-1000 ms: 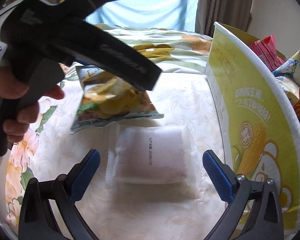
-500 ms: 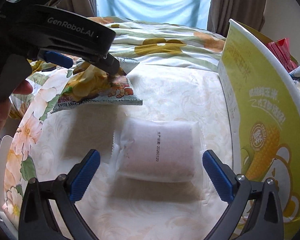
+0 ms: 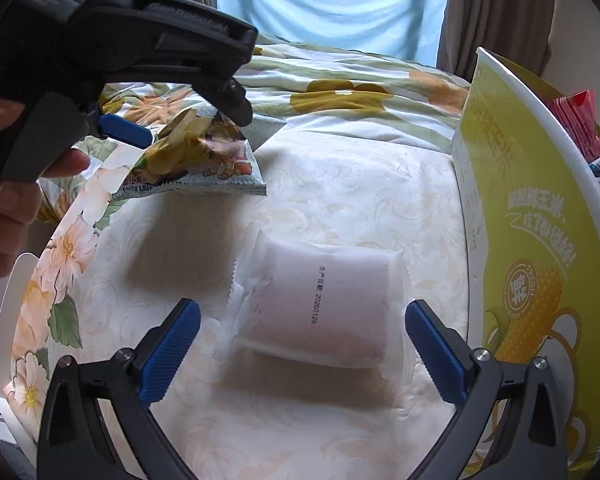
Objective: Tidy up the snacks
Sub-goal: 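Grasp the white-grey corn-roll bag with left tool while right tool grasps the white packet, then carry both snacks over the yellow box and open both tools to drop them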
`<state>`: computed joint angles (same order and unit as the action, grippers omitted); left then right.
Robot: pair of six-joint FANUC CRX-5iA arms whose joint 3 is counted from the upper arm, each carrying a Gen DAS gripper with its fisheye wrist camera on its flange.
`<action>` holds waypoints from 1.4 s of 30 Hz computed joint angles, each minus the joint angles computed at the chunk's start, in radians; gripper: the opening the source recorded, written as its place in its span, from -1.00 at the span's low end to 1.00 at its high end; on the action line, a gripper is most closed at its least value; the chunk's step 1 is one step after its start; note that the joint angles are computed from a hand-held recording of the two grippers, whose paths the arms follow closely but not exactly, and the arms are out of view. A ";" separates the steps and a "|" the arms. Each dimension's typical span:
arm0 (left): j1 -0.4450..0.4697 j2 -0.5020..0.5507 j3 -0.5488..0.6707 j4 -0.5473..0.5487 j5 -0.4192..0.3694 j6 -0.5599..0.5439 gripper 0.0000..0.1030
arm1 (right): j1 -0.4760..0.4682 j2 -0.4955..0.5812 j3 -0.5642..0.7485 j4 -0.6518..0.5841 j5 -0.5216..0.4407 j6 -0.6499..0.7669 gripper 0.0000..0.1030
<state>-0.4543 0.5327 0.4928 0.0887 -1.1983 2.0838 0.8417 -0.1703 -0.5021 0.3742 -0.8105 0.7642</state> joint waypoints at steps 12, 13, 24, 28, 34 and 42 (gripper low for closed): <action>0.012 0.003 -0.063 0.048 0.025 0.004 0.55 | -0.025 0.058 0.029 0.017 -0.005 -0.019 0.98; 0.011 -0.004 -0.071 0.045 0.029 -0.006 0.53 | -0.030 0.067 0.035 0.013 -0.007 -0.016 0.98; 0.001 -0.103 -0.208 0.055 0.049 -0.094 0.50 | -0.011 0.120 0.024 0.143 -0.046 -0.146 0.98; -0.008 -0.125 -0.236 0.051 0.054 -0.115 0.50 | 0.020 0.124 0.001 0.210 -0.086 -0.250 0.98; -0.005 -0.153 -0.280 0.066 0.082 -0.142 0.49 | 0.027 0.123 -0.007 0.211 -0.089 -0.298 0.98; 0.010 -0.210 -0.362 0.107 0.135 -0.184 0.25 | -0.004 0.075 -0.024 0.111 0.006 -0.268 0.74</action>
<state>-0.4439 0.3222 0.1307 0.1954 -1.0634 1.9000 0.8379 -0.0948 -0.5263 0.4852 -0.8048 0.4963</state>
